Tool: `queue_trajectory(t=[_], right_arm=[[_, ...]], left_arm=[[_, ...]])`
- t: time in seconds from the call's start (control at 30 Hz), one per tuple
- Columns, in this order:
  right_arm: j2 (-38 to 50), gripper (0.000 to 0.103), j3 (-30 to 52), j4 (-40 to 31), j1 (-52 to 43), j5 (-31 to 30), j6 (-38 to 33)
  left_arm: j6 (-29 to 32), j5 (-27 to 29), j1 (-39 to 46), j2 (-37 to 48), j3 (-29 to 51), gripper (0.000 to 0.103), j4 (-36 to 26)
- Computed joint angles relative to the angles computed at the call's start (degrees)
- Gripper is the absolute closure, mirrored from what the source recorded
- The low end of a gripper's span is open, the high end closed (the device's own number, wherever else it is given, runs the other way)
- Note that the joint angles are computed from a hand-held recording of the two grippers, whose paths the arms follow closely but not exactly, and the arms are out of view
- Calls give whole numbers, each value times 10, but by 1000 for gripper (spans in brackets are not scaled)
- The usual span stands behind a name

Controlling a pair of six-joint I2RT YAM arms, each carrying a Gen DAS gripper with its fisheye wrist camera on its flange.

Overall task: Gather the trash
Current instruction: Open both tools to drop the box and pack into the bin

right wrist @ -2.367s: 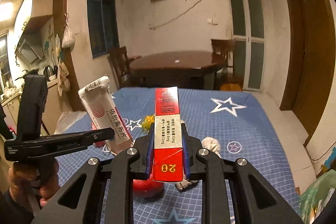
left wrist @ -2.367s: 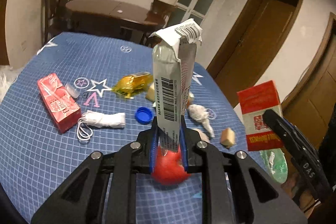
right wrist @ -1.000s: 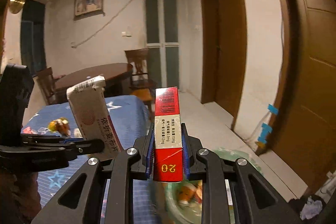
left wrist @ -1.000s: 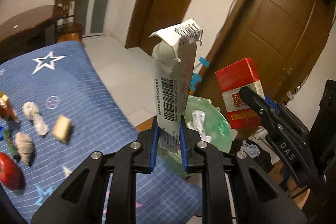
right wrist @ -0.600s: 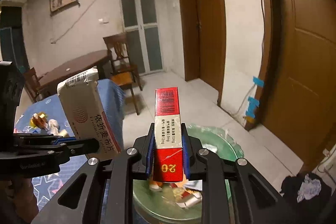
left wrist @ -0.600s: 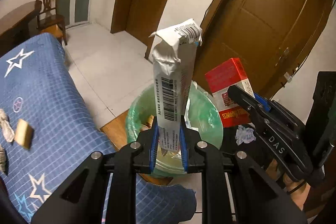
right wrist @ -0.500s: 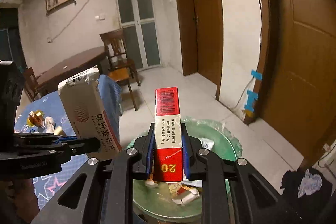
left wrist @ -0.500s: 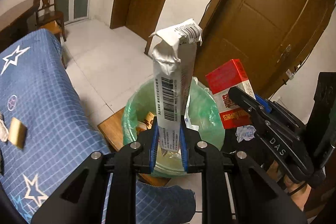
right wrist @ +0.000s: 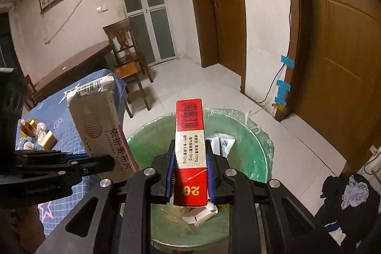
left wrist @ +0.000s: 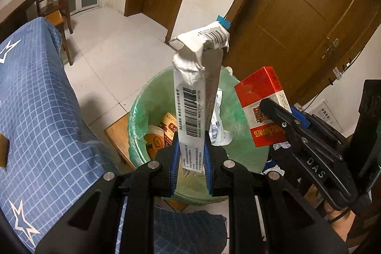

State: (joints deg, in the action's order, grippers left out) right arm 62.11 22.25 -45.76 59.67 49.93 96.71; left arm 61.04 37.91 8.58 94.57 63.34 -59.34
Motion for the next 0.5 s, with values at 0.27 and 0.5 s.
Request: queue_trajectory(t=[0.27,0.5], right_arm=[[12,80,3,25,-11,1,-19],[11,77,-4,48,-21,4,-26]], left_arm=[[-1,-1,-1,4,2,86,0],[-8,1,-3,11,5,86,6]])
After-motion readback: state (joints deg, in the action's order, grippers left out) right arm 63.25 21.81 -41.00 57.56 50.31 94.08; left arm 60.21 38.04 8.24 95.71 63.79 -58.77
